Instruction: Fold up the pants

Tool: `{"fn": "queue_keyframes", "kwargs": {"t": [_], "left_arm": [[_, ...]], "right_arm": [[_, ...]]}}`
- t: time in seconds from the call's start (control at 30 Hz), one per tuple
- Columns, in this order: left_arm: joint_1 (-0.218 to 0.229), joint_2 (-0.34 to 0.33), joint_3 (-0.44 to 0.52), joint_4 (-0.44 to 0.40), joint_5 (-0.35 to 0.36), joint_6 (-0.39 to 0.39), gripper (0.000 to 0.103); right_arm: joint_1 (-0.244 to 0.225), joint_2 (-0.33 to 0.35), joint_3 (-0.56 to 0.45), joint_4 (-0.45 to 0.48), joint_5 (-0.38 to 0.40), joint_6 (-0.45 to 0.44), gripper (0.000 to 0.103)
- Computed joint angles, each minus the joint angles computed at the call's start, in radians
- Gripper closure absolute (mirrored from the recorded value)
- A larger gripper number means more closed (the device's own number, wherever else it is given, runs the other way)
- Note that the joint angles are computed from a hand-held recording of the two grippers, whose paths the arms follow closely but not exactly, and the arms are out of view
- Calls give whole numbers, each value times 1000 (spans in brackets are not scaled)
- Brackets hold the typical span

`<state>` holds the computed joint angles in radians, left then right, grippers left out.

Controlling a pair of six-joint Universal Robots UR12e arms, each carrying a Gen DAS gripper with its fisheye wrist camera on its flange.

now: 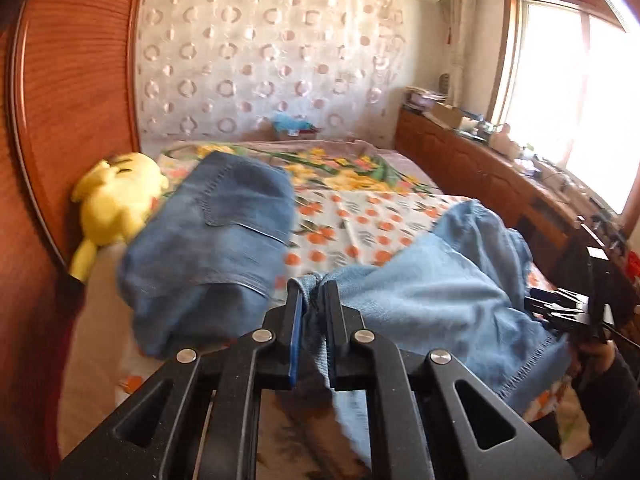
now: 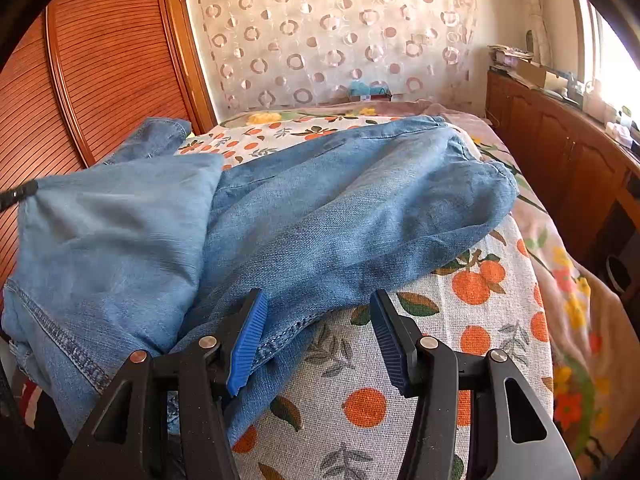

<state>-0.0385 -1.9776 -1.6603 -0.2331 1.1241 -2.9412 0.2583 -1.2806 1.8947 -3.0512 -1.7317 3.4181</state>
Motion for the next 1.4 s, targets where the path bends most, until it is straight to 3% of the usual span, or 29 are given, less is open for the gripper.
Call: {"fn": "queue_keyframes", "kwargs": {"t": [0.13, 0.27, 0.5, 0.73, 0.8, 0.9, 1.0, 1.2, 1.4], "left_arm": [[-7, -3, 12, -72, 42, 39, 77], [0, 11, -24, -98, 5, 61, 54], [-3, 67, -125, -143, -30, 120, 54], [5, 115, -190, -184, -100, 143, 54], [2, 114, -191, -197, -92, 155, 54], [2, 111, -194, -206, -95, 139, 53], [2, 108, -200, -201, -98, 132, 53], [-2, 104, -203, -199, -91, 135, 53], [2, 107, -214, -174, -120, 143, 59]], "right_arm": [[0, 1, -1, 2, 2, 3, 48], [5, 2, 0, -8, -15, -3, 48], [12, -33, 17, 7, 9, -46, 48], [21, -79, 40, 37, 116, -83, 48], [28, -83, 40, 46, 126, -101, 61], [34, -89, 32, 90, 126, -108, 73], [38, -103, 34, 142, 127, -113, 76], [46, -130, 53, 204, 132, -118, 76], [53, -119, 35, 171, 124, -135, 71]]}}
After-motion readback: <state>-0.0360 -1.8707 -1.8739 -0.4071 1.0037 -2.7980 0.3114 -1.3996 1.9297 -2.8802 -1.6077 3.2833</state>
